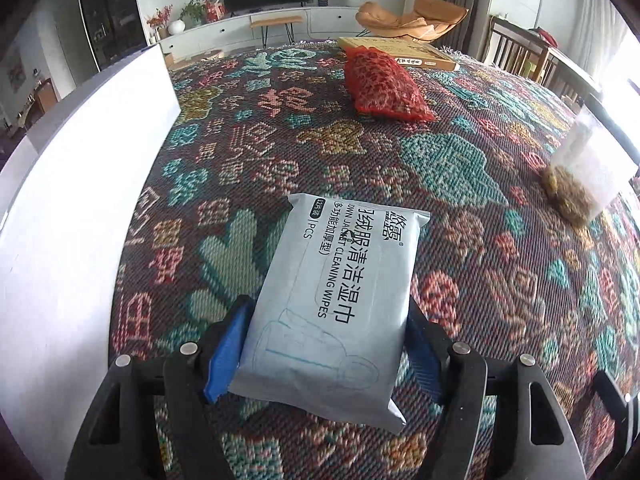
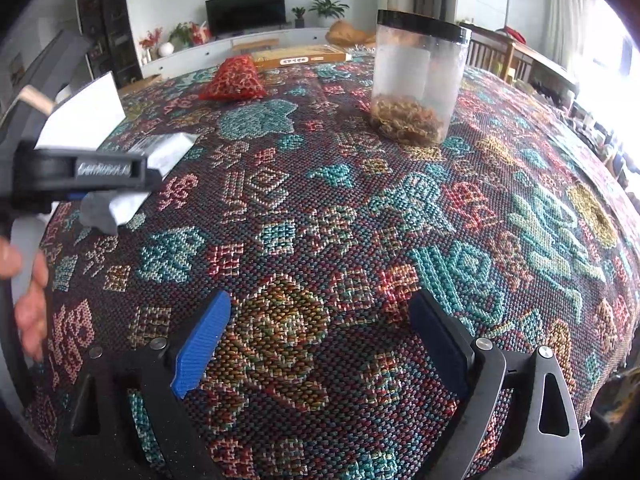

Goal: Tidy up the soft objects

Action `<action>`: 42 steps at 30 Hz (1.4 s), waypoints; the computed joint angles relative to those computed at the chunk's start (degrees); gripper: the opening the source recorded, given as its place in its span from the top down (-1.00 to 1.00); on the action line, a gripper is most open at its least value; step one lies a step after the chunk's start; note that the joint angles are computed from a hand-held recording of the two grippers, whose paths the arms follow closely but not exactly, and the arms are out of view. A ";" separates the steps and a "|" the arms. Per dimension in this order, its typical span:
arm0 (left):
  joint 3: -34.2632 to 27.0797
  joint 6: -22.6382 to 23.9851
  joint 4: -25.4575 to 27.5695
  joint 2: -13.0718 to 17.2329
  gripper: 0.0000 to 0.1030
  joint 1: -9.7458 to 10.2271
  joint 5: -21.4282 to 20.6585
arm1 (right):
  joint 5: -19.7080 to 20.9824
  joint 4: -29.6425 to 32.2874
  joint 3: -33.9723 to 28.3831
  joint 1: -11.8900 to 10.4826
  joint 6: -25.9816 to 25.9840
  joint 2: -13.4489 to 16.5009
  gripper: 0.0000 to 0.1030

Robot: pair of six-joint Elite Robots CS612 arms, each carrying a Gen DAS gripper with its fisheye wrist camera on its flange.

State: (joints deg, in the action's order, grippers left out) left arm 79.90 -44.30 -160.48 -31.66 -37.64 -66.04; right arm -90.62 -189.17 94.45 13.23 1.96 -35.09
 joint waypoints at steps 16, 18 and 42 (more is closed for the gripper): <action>1.08 4.94 -7.00 1.31 -1.00 0.77 0.50 | 2.50 3.40 -10.49 0.68 -10.18 0.62 -0.78; 1.04 4.95 -7.16 1.36 -1.00 0.80 0.49 | 5.89 9.49 -17.45 0.82 -10.96 2.79 -0.78; 1.04 4.88 -7.30 1.42 -1.00 0.78 0.62 | 21.15 24.75 -30.37 -2.50 -3.52 4.30 0.61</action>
